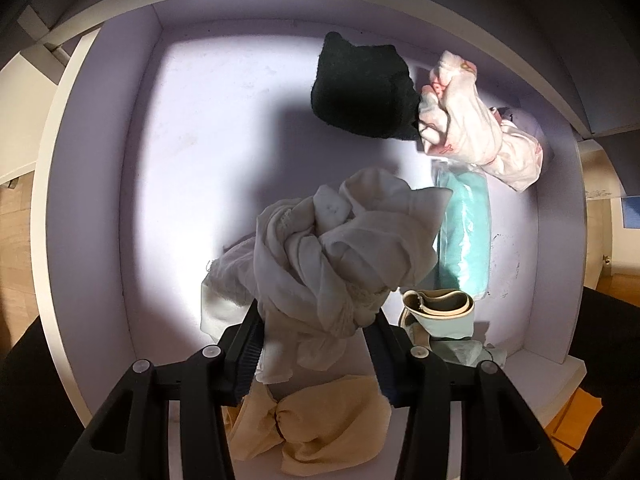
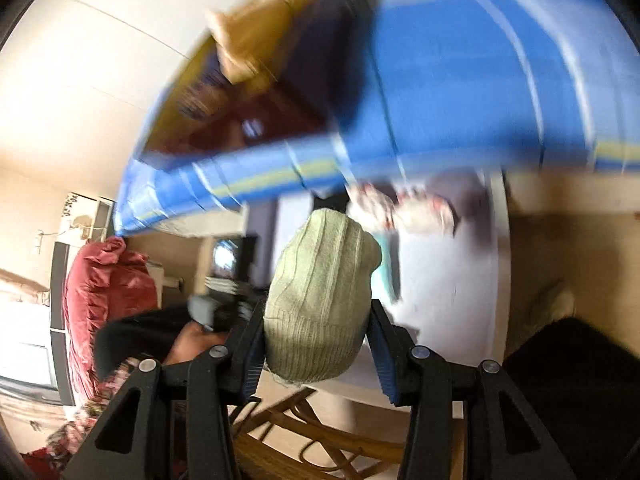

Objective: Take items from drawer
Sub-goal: 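Lift the green beanie with the right tool and release it into the gold tray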

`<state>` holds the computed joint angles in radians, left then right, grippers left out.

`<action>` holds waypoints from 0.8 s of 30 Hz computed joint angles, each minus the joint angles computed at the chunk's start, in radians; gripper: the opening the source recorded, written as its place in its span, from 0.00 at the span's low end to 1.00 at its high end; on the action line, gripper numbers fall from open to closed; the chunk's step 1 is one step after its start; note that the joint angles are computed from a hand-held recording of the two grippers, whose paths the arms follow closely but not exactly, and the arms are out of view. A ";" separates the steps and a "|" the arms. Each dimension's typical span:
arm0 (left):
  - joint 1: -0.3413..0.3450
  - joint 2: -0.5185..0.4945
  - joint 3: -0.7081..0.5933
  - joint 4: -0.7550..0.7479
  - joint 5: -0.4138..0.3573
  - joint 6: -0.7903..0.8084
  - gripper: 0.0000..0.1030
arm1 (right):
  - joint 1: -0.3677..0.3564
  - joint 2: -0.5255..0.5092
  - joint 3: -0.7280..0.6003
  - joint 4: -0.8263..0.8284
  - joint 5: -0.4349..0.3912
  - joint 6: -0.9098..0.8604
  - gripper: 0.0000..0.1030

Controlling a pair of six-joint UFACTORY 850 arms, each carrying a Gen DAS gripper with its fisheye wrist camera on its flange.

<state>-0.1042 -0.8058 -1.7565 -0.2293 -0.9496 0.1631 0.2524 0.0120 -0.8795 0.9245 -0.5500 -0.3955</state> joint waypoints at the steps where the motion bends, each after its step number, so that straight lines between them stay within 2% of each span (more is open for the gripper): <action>1: -0.002 -0.002 0.000 0.000 0.003 -0.001 0.47 | -0.003 0.006 -0.015 0.009 0.001 -0.013 0.46; 5: -0.013 -0.024 -0.018 -0.003 0.010 -0.011 0.47 | -0.012 -0.017 -0.140 -0.040 0.005 0.014 0.46; 9: -0.002 -0.018 -0.026 0.002 -0.003 -0.001 0.47 | -0.001 -0.109 -0.322 -0.249 0.013 0.158 0.46; 10: -0.001 -0.013 -0.022 0.002 -0.003 0.000 0.47 | 0.006 -0.154 -0.388 -0.348 0.017 0.236 0.46; 13: 0.002 -0.015 -0.027 -0.002 -0.006 -0.003 0.47 | 0.020 -0.267 -0.545 -0.569 -0.005 0.408 0.46; 16: 0.008 -0.010 -0.030 -0.008 -0.014 0.000 0.47 | 0.031 -0.370 -0.683 -0.718 -0.046 0.520 0.46; 22: 0.011 -0.024 -0.036 -0.025 -0.006 0.005 0.47 | 0.048 -0.548 -0.913 -0.932 -0.145 0.670 0.46; 24: 0.012 -0.026 -0.037 -0.029 -0.003 0.008 0.47 | 0.049 -0.578 -0.944 -0.984 -0.161 0.696 0.46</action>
